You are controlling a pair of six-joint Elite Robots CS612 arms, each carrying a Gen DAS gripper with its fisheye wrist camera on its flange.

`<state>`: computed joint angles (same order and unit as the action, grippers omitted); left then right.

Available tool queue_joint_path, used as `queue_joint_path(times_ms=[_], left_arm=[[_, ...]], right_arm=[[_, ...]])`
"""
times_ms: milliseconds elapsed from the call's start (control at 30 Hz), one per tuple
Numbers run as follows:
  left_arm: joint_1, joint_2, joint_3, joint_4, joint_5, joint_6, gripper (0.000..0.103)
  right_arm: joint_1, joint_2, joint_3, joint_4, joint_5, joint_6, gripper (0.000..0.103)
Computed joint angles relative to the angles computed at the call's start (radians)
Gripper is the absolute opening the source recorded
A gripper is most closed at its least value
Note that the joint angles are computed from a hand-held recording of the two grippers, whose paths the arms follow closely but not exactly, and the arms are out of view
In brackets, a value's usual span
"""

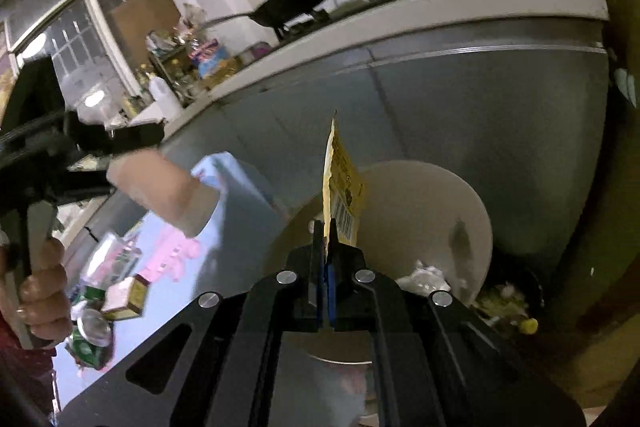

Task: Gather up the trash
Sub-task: 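Carry the yellow packet and peach tube to the bin and release both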

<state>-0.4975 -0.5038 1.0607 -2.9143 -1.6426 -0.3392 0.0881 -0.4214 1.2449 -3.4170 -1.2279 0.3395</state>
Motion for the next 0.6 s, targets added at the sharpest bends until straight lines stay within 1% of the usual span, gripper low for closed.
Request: queue_joint_path(times_ms=[67, 133, 167, 200, 233, 267, 333, 400, 500, 600], left_arm=[[-0.01, 0.025, -0.04, 0.032, -0.01, 0.006, 0.066], [-0.017, 0.048, -0.073, 0.059, -0.004, 0.005, 0.066], [-0.02, 0.055, -0.082, 0.069, 0.002, -0.001, 0.077], [-0.022, 0.062, -0.092, 0.085, 0.012, -0.014, 0.096], [-0.026, 0.068, -0.098, 0.094, 0.028, -0.034, 0.097], [-0.027, 0.071, -0.099, 0.091, 0.033, -0.051, 0.097], [-0.025, 0.072, -0.101, 0.095, 0.012, -0.053, 0.094], [-0.025, 0.064, -0.088, 0.095, 0.013, -0.053, 0.093], [-0.024, 0.033, -0.031, 0.041, 0.017, -0.056, 0.092], [-0.029, -0.014, 0.061, -0.044, 0.065, -0.037, 0.092]], right_arm=[[-0.004, 0.008, -0.008, 0.026, 0.002, 0.008, 0.002], [-0.007, 0.016, -0.019, 0.054, 0.014, 0.012, 0.006], [-0.008, 0.017, -0.021, 0.071, 0.019, 0.013, 0.017], [-0.008, 0.018, -0.023, 0.082, 0.022, 0.016, 0.031], [-0.007, 0.018, -0.022, 0.077, 0.014, 0.029, 0.055], [-0.006, 0.018, -0.017, 0.051, -0.002, 0.043, 0.058], [-0.004, 0.014, -0.006, 0.009, -0.026, 0.041, 0.058], [-0.003, 0.008, 0.005, -0.017, -0.039, 0.05, 0.058], [-0.003, -0.004, 0.024, -0.05, -0.033, 0.076, 0.058], [0.001, -0.016, 0.041, -0.076, -0.021, 0.085, 0.058]])
